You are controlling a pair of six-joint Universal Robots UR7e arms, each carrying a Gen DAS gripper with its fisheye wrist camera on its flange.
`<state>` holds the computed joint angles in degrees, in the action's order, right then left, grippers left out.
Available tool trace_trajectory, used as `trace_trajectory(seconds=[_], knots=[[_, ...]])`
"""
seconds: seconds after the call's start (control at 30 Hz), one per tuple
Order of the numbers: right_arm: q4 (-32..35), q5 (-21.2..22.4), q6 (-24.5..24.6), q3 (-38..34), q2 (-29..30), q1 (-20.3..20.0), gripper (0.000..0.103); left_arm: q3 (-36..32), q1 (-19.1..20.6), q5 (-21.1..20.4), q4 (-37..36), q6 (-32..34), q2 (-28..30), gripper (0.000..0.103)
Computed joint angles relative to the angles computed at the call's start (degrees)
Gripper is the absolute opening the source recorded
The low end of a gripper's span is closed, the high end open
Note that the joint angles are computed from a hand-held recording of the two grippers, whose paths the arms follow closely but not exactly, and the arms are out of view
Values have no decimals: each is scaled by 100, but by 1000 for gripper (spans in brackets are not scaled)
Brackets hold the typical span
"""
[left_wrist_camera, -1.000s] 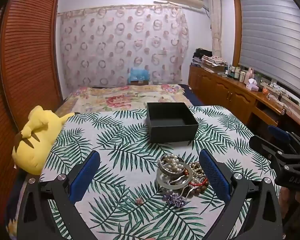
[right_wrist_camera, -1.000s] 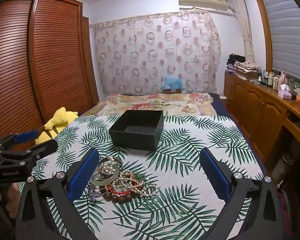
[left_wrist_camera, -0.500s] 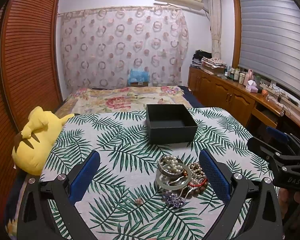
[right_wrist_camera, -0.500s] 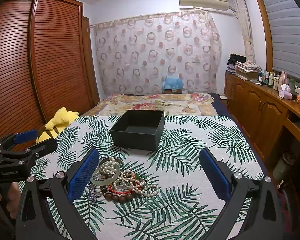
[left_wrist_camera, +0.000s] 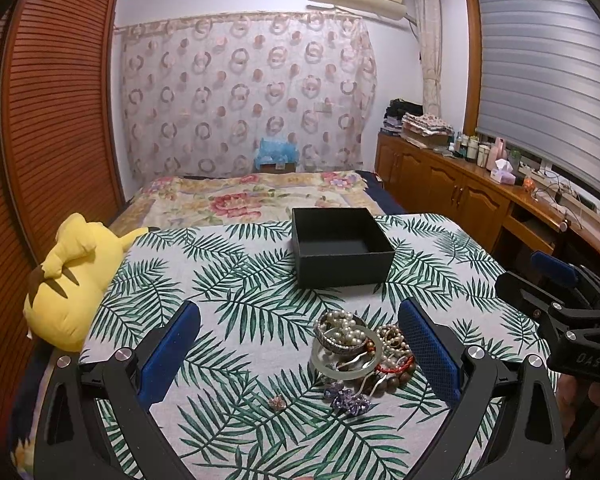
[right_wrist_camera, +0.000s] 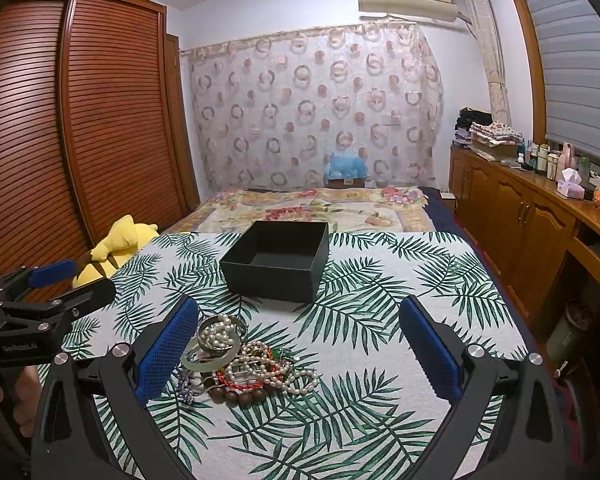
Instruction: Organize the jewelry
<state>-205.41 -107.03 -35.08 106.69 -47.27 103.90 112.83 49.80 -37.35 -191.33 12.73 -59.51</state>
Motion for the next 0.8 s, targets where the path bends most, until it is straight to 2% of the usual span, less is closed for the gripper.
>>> trace_trajectory(seconds=[0.8], knots=[[6, 1, 5, -7, 5, 6, 101, -5, -21, 7, 45, -34, -10, 96]])
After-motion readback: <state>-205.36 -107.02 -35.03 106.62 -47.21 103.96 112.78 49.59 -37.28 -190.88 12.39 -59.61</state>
